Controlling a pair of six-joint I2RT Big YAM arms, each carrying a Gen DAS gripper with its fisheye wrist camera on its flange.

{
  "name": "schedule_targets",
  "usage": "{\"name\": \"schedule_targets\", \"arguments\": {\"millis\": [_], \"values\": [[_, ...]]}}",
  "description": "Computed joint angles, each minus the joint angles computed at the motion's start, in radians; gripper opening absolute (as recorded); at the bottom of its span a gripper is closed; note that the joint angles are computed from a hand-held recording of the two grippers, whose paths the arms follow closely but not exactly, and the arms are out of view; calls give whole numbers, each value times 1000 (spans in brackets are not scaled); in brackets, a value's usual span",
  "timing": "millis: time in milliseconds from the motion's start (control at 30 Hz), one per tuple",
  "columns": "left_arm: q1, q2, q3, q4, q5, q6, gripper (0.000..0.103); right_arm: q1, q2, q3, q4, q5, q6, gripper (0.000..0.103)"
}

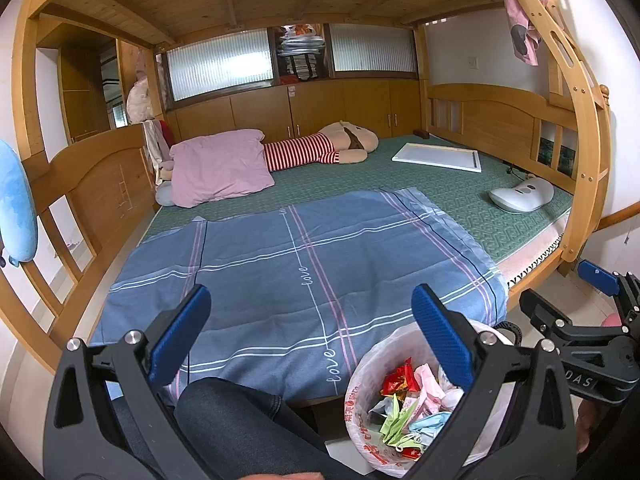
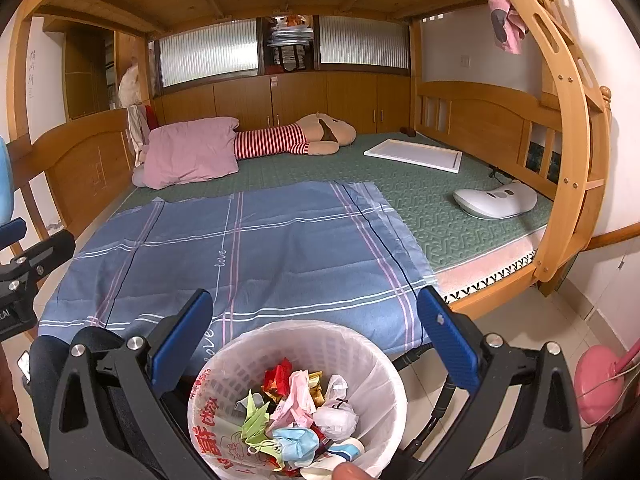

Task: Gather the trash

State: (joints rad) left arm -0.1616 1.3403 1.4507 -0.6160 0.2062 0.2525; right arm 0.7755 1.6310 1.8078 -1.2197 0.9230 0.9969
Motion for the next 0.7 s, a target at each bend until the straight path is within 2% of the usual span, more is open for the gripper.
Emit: {"name": "schedule_targets", "arguments": {"millis": [567, 700], "values": [[4, 13, 1, 7, -6, 0, 100, -8, -6, -12, 10, -17, 1, 100], [5, 28, 6, 15, -32, 0, 100, 0, -25, -35, 64, 19, -19, 100]]}}
